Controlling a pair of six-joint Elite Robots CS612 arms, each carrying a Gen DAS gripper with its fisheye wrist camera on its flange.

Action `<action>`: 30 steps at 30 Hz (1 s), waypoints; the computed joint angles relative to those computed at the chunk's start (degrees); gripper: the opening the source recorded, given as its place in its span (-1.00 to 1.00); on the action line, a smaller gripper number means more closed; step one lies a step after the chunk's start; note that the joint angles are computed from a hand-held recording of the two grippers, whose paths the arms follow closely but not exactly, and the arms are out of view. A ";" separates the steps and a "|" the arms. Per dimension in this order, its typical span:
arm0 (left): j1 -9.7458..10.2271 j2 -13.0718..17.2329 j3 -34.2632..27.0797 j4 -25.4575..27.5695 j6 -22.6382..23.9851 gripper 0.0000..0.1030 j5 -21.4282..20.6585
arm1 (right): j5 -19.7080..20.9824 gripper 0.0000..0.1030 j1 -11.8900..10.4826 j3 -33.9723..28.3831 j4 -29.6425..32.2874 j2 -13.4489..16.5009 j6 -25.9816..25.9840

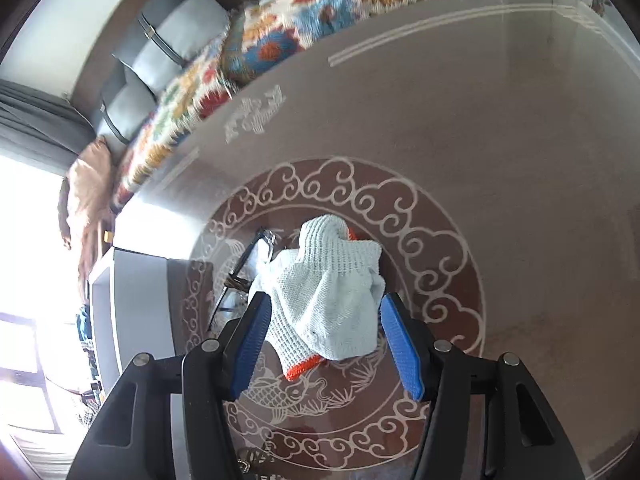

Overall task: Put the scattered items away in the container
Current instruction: 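Hold the ornament in the left tool while the right tool grasps a white glove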

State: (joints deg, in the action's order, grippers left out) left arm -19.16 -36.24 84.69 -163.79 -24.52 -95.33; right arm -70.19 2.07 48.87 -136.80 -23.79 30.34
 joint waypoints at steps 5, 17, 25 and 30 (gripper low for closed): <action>-0.05 0.00 -0.26 0.82 0.51 -0.49 0.20 | -2.09 0.13 1.09 -5.68 9.09 2.97 -4.36; -0.19 -0.29 -0.14 1.79 0.87 -0.49 0.77 | -4.30 -0.54 1.12 13.42 -9.10 -5.76 -15.43; -1.23 -1.39 1.71 1.17 1.16 -0.49 0.79 | -8.24 -0.54 4.12 33.06 -22.56 -14.69 -24.24; -2.51 -2.95 3.70 -0.43 3.14 -0.50 1.08 | -6.83 -0.54 5.72 39.52 -29.38 -17.16 -21.99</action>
State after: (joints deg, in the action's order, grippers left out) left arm -21.67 -39.19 88.40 -164.21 -21.38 -94.25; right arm -77.02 7.79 88.38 -166.18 -40.95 8.36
